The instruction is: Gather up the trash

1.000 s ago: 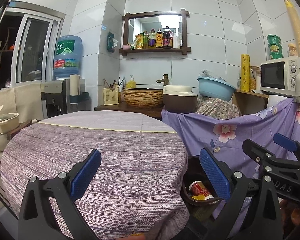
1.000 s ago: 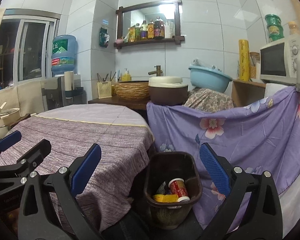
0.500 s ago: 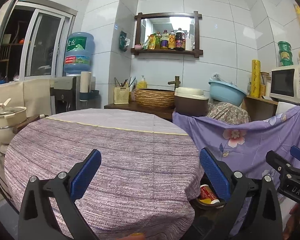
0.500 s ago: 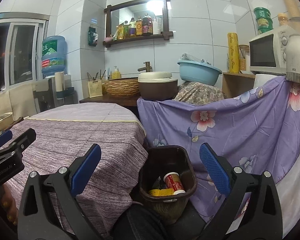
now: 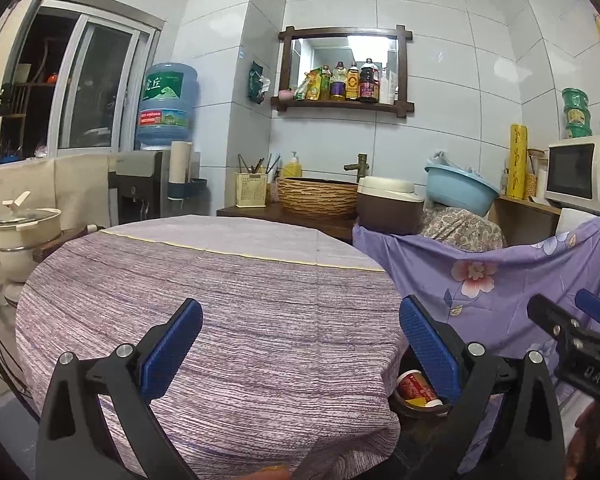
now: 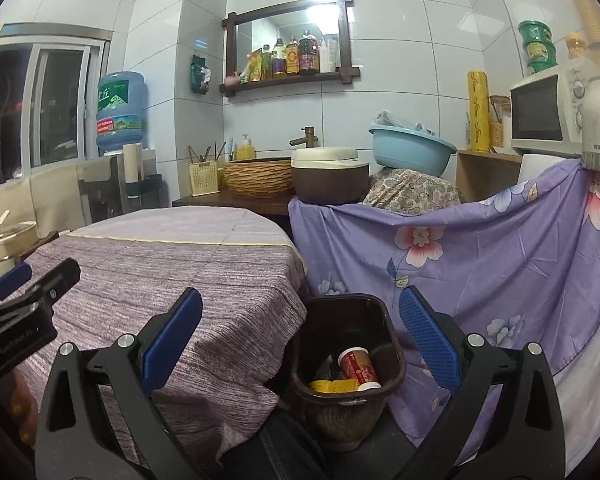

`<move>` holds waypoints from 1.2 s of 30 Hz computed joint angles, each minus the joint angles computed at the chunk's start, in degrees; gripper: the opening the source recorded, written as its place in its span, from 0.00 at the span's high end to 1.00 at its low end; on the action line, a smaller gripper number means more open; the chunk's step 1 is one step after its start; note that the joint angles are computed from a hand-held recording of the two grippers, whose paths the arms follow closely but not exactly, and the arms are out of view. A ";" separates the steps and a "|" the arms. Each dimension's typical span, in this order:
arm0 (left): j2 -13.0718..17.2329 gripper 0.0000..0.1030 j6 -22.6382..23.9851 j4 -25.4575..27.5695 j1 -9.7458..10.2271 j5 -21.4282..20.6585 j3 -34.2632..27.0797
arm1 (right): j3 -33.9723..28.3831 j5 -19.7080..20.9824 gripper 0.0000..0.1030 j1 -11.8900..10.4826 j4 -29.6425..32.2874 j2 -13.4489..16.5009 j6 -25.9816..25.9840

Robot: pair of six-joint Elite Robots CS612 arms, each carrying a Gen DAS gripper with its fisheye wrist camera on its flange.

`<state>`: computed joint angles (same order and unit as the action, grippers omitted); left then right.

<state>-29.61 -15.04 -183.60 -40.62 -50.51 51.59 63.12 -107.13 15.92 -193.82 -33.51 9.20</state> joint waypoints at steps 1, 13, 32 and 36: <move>-0.22 0.05 -0.68 -0.29 -0.04 1.05 0.63 | -0.54 0.59 0.06 -0.04 0.09 0.24 0.31; 0.37 0.05 0.42 1.43 0.31 1.84 -1.24 | -3.27 1.69 0.06 0.70 -1.33 1.53 -4.07; 0.40 0.05 -2.37 5.26 0.43 2.30 -1.28 | -4.28 4.55 0.06 -0.16 3.03 2.09 -0.89; 0.63 0.05 -1.70 5.79 0.30 2.67 -1.78 | -4.26 4.92 0.06 -0.38 2.55 2.21 -0.03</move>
<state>-28.98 -16.74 -177.81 -40.32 -47.84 49.81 58.86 -102.21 15.54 -191.26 -31.30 9.17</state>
